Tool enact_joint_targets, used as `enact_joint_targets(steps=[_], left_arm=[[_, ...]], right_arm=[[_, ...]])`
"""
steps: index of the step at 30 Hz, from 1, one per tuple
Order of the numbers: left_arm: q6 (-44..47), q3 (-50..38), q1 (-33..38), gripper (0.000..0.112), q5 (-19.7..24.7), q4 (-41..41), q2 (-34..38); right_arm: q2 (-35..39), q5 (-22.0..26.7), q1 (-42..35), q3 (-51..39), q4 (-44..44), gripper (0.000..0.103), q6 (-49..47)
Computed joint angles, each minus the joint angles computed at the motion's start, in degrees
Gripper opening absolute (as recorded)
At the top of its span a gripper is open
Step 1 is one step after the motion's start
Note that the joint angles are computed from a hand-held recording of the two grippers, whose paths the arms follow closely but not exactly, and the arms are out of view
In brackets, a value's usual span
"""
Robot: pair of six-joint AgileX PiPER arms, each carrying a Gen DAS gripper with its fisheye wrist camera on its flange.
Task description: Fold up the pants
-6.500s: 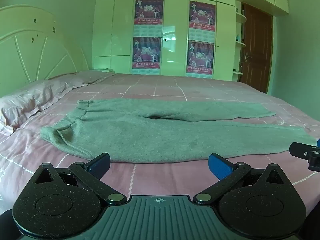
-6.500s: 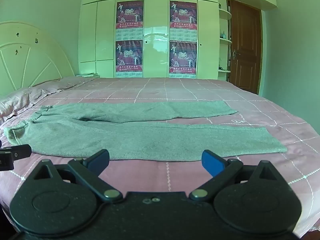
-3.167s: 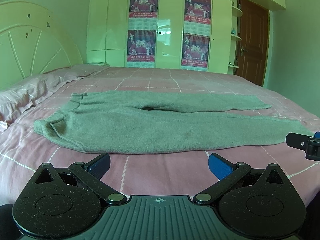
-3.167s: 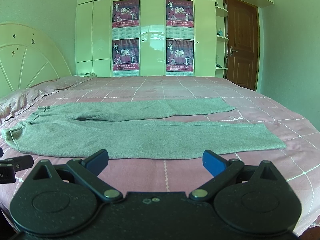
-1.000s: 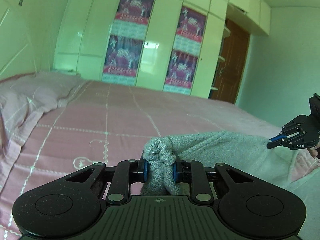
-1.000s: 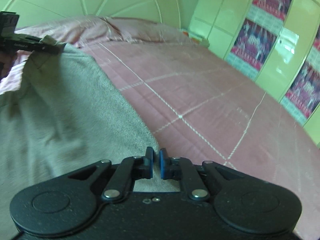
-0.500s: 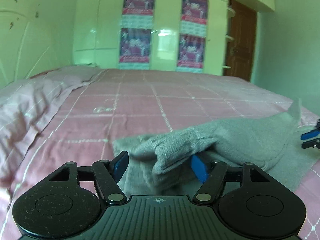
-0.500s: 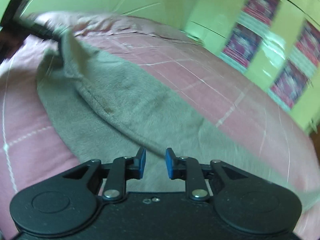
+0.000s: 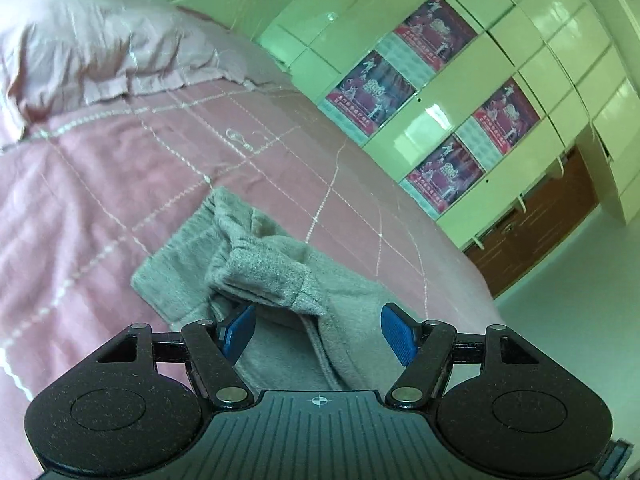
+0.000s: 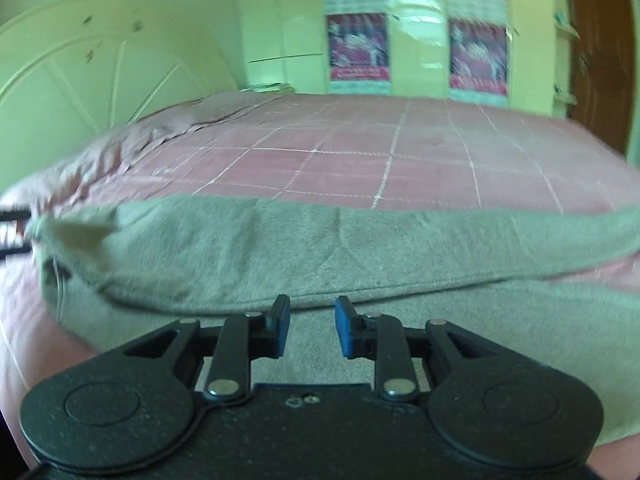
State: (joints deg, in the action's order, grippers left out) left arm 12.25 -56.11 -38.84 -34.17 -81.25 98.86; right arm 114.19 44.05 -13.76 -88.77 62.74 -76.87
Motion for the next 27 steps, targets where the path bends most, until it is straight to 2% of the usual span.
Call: enact_joint_targets(steps=[2, 4, 6, 9, 11, 12, 13, 14, 15, 17, 18, 20, 22, 24, 25, 26, 27], left_arm=[[-6.74, -0.69, 1.9, 0.069, 2.48, 2.51, 1.8], [-10.88, -1.99, 3.08, 0.069, 3.23, 4.7, 3.81], [-12.65, -2.64, 4.33, 0.069, 4.29, 5.16, 5.03], [-23.95, -1.29, 5.68, 0.069, 4.98, 12.04, 5.6], [-29.39, -1.13, 7.24, 0.068, 6.26, 16.81, 6.38], [-30.32, -1.44, 7.84, 0.061, 6.84, 18.28, 6.8], [-30.03, -2.02, 8.77, 0.038, 7.98, 19.34, 7.16], [-31.32, -2.53, 10.14, 0.034, 9.82, 22.53, 7.65], [-34.65, -2.72, 11.54, 0.029, 11.11, 28.02, 8.04], [-41.07, -4.39, 15.41, 0.026, 15.01, 39.48, 7.94], [-45.08, -4.31, 16.75, 0.025, 14.24, 45.21, 6.81], [-51.92, -2.44, 18.52, 0.025, 8.45, 56.66, 3.53], [-56.04, -0.66, 21.13, 0.025, 8.8, 67.3, 0.21], [-55.66, 0.9, 22.29, 0.025, 15.24, 70.25, -1.57], [-53.91, 0.55, 22.44, 0.025, 20.97, 68.52, -1.06], [-54.45, 0.85, 22.82, 0.025, 25.32, 68.42, 0.84], [-55.75, 0.9, 22.63, 0.024, 27.39, 69.12, 2.52]], right_arm=[[3.46, 1.33, -0.3, -4.46, -1.92, 0.023, 10.01], [8.63, 4.75, -1.32, -11.46, -3.24, 0.033, 21.32], [13.49, 7.29, -1.91, -17.88, -4.93, 0.038, 32.29], [22.28, 12.66, -2.54, -30.32, -6.52, 0.038, 48.59], [27.44, 14.14, -2.53, -37.61, -6.23, 0.035, 56.28], [29.95, 14.99, -2.46, -41.89, -6.97, 0.033, 59.73], [32.68, 16.38, -2.15, -47.3, -8.34, 0.026, 64.25], [35.09, 17.82, -2.14, -51.71, -8.77, 0.014, 66.49], [36.4, 18.02, -2.06, -53.88, -8.49, 0.0, 66.43], [34.44, 17.06, -2.63, -51.35, -3.89, 0.0, 59.44], [31.17, 15.85, -3.12, -46.65, -0.14, 0.0, 53.71], [23.24, 16.0, -5.23, -36.76, 8.12, 0.0, 42.25], [15.74, 19.37, -8.37, -26.03, 14.77, 0.0, 30.79], [10.47, 20.62, -9.77, -15.57, 12.97, 0.0, 20.56], [9.24, 19.09, -9.26, -11.39, 8.63, 0.0, 18.34], [10.08, 16.04, -7.96, -8.33, 3.54, 0.0, 18.42], [12.45, 15.29, -7.46, -7.3, 0.74, 0.0, 20.78]])
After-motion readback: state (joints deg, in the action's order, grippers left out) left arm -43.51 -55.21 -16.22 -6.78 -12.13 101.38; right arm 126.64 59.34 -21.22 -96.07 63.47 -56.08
